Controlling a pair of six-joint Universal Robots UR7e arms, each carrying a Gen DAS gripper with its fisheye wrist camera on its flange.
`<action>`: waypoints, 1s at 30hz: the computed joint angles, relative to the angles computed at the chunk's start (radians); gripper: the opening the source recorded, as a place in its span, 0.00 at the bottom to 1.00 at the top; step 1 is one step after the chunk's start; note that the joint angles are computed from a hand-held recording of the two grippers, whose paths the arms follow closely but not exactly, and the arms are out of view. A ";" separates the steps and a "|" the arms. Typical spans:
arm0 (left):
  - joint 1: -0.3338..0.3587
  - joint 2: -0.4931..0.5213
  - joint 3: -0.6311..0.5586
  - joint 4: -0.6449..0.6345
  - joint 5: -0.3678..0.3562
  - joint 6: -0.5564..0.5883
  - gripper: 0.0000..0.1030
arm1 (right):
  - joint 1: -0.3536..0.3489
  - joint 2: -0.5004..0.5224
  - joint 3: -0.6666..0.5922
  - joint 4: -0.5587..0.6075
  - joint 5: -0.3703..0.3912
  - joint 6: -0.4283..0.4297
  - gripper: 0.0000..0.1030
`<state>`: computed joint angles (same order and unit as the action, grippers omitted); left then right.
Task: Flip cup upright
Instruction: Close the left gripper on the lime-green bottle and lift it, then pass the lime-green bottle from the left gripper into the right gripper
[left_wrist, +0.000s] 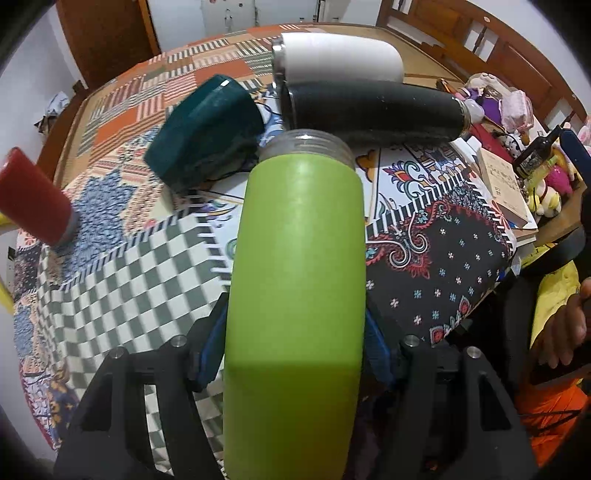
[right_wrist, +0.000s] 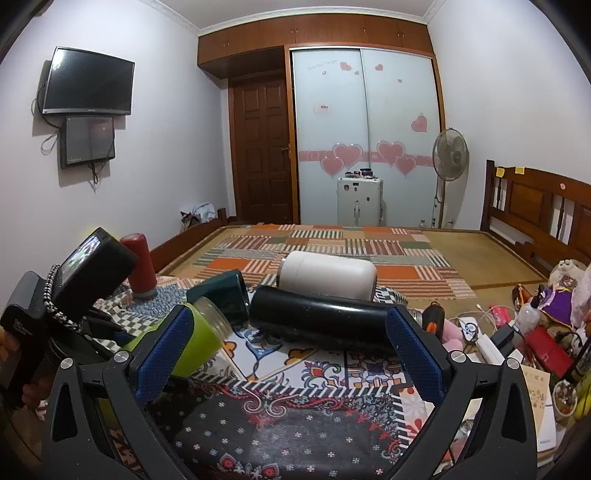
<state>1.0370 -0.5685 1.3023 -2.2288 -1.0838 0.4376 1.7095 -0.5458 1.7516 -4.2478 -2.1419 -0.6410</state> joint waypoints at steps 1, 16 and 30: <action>-0.001 0.006 -0.002 0.000 0.000 0.001 0.63 | -0.004 0.002 -0.004 0.009 -0.002 0.003 1.00; -0.004 -0.116 0.129 -0.231 -0.055 0.124 0.63 | -0.007 0.006 -0.015 0.091 -0.029 0.027 1.00; 0.127 -0.138 0.142 -0.324 -0.035 0.116 0.65 | 0.001 0.003 -0.055 0.368 -0.017 0.115 1.00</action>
<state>1.1642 -0.7062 1.4442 -2.5526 -1.1193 0.5539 1.7107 -0.5433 1.6962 -3.8802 -2.1587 -0.5259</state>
